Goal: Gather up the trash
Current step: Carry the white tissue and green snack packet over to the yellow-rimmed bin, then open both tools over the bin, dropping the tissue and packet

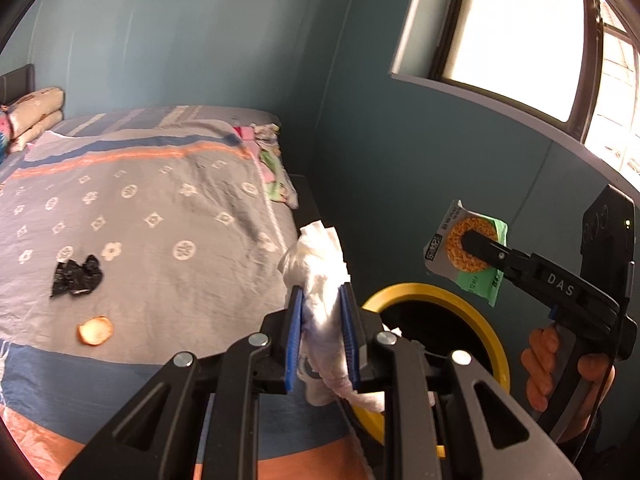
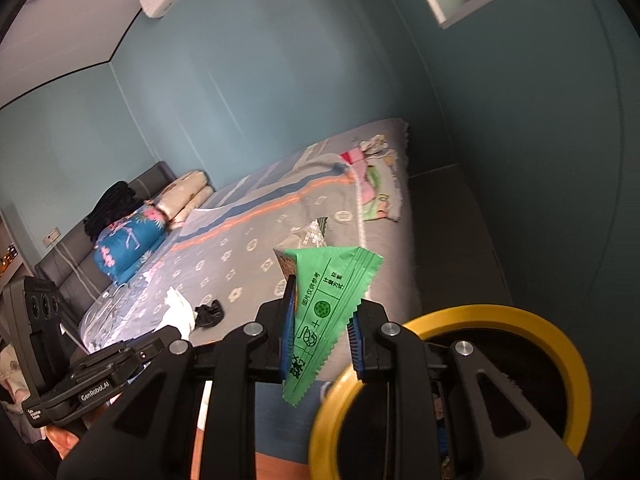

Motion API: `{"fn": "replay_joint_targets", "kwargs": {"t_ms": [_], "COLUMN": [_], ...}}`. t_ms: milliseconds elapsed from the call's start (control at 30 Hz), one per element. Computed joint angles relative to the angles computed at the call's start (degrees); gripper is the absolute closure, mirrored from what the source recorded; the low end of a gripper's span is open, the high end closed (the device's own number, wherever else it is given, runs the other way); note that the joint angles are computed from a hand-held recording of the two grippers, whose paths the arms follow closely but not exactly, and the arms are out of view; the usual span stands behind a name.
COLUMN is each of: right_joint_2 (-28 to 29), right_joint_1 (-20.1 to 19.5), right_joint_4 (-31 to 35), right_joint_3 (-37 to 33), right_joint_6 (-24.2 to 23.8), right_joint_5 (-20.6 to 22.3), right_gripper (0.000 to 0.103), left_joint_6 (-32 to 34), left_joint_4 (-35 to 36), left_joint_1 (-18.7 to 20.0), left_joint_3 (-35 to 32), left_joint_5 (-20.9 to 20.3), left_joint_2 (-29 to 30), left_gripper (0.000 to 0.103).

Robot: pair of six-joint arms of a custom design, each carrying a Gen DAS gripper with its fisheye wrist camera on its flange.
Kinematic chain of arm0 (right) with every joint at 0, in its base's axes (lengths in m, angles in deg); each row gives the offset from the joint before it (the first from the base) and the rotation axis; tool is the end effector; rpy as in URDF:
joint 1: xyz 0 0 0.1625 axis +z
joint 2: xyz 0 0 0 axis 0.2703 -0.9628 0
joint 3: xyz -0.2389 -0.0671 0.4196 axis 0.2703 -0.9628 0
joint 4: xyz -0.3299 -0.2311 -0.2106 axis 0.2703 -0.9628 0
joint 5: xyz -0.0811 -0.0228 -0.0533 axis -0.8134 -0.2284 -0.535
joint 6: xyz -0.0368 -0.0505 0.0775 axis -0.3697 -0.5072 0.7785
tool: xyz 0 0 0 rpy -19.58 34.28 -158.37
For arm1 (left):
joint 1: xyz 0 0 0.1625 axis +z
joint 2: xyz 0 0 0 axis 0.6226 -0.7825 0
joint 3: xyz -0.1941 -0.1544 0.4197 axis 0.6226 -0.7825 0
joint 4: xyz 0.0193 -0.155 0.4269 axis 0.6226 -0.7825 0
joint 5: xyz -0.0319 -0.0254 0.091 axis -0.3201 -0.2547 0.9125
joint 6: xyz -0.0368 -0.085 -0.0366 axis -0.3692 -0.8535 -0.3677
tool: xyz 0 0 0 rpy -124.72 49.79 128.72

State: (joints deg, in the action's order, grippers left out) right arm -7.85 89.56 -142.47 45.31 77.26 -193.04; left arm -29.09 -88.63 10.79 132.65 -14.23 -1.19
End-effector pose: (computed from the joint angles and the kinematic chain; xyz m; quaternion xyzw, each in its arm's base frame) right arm 0.1956 -0.4326 0.2849 -0.0285 -0.7873 0.5794 0.2092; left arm -0.2978 -0.5817 0.1929 0.4374 0.8713 -0.2159 0.0536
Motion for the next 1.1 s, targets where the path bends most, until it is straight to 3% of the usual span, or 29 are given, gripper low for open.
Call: {"fn": "replay_joint_targets", "kwargs": {"t_ms": [433, 700, 833, 933, 1000, 1100], "right_joint_2": [-3.0, -4.6, -4.5, -4.0, -3.6, -3.5], "right_joint_1": [-4.1, -9.3, -9.9, -9.8, -9.3, -9.3], "right_joint_4": [-3.4, -3.0, -3.5, -4.9, -6.2, -6.8], "right_joint_3": [4.3, 7.0, 7.1, 6.9, 7.1, 7.0], "right_joint_6": [-0.6, 2.9, 3.0, 2.9, 3.1, 3.7], "right_joint_5": [-1.7, 1.7, 2.2, 1.3, 0.6, 0.3], "right_gripper": [0.081, 0.079, 0.076, 0.074, 0.071, 0.058], "left_joint_6": [0.0, -0.5, -0.6, -0.4, -0.4, -0.9], "left_joint_4": [2.6, 4.0, 4.4, 4.6, 4.0, 3.2], "left_joint_1": [-2.0, -2.5, -2.4, -2.3, -2.1, -1.9], "left_joint_3": [0.6, 0.7, 0.5, 0.3, 0.5, 0.8], "left_joint_5": [-1.6, -1.1, -1.5, -2.1, -2.4, -2.4], "left_joint_2": [4.4, 5.9, 6.0, 6.1, 6.0, 5.7], "left_gripper": [0.086, 0.085, 0.083, 0.075, 0.064, 0.055]}}
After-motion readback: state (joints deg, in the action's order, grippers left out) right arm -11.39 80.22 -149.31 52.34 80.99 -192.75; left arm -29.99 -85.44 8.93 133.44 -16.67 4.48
